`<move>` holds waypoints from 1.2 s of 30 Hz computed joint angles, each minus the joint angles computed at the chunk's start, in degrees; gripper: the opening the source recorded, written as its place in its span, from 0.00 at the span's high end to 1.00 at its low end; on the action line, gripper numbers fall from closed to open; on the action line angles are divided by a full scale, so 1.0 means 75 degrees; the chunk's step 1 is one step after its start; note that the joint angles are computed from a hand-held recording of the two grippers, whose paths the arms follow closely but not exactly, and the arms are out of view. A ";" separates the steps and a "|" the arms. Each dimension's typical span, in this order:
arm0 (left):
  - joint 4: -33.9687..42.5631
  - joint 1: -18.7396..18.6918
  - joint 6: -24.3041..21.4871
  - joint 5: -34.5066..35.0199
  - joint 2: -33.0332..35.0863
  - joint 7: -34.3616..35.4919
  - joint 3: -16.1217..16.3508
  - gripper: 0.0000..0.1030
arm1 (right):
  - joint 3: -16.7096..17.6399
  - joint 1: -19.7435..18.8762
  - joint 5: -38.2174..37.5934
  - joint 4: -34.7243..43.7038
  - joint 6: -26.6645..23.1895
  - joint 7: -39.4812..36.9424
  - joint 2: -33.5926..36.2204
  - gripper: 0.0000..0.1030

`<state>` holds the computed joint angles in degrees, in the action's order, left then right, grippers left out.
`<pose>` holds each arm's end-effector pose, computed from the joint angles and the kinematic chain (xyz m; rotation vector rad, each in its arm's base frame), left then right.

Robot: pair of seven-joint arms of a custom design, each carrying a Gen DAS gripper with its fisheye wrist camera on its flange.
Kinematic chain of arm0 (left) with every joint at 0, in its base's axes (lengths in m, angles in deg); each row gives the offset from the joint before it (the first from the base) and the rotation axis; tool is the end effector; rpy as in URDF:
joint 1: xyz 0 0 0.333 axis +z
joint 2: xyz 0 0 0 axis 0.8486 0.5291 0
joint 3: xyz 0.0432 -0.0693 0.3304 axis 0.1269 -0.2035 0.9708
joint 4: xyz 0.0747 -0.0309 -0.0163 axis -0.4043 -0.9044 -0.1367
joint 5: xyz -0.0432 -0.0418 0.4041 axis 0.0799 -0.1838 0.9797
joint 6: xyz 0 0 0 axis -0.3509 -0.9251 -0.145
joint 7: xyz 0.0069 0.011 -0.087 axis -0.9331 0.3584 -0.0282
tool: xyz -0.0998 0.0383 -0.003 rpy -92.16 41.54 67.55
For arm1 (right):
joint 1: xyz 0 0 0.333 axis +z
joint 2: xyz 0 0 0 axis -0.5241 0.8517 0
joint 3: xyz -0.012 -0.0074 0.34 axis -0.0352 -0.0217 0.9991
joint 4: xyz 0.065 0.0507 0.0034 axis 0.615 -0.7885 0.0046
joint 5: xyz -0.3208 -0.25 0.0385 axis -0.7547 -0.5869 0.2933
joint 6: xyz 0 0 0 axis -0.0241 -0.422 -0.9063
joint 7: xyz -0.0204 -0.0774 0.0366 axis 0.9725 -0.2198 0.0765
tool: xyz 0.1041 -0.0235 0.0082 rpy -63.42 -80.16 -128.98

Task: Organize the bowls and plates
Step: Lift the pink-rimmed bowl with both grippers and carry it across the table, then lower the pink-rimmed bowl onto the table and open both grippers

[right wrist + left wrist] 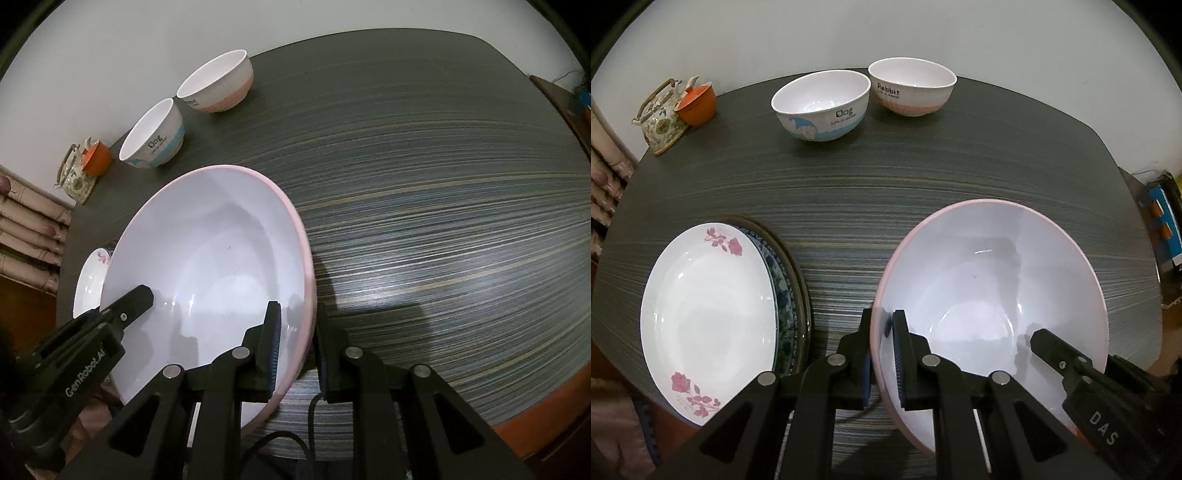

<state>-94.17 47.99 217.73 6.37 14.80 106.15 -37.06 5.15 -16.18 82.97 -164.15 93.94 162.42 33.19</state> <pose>0.7239 -0.1526 0.3890 -2.1418 1.9316 -0.3224 0.6768 0.3123 0.3688 -1.8804 1.8850 0.0598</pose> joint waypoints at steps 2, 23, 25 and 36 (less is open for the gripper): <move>0.0017 0.0009 -0.0016 -0.0025 0.0014 0.0001 -0.0004 0.90 | 0.0029 -0.0022 0.0037 -0.0016 -0.0013 -0.0019 -0.0003 0.82; 0.0360 0.0198 -0.0458 -0.0440 0.0113 0.0068 -0.0070 0.71 | -0.0054 -0.0042 0.0054 -0.0305 0.0233 0.0078 -0.0278 0.56; 0.0341 0.0216 -0.0403 -0.0423 0.0057 0.0073 -0.0052 0.69 | -0.0047 -0.0050 0.0038 -0.0264 0.0233 0.0097 -0.0266 0.56; 0.0200 0.0437 -0.0141 -0.0804 -0.0173 0.0362 -0.0165 0.66 | -0.0285 0.0145 -0.0523 -0.0285 0.0674 0.0459 -0.0438 0.54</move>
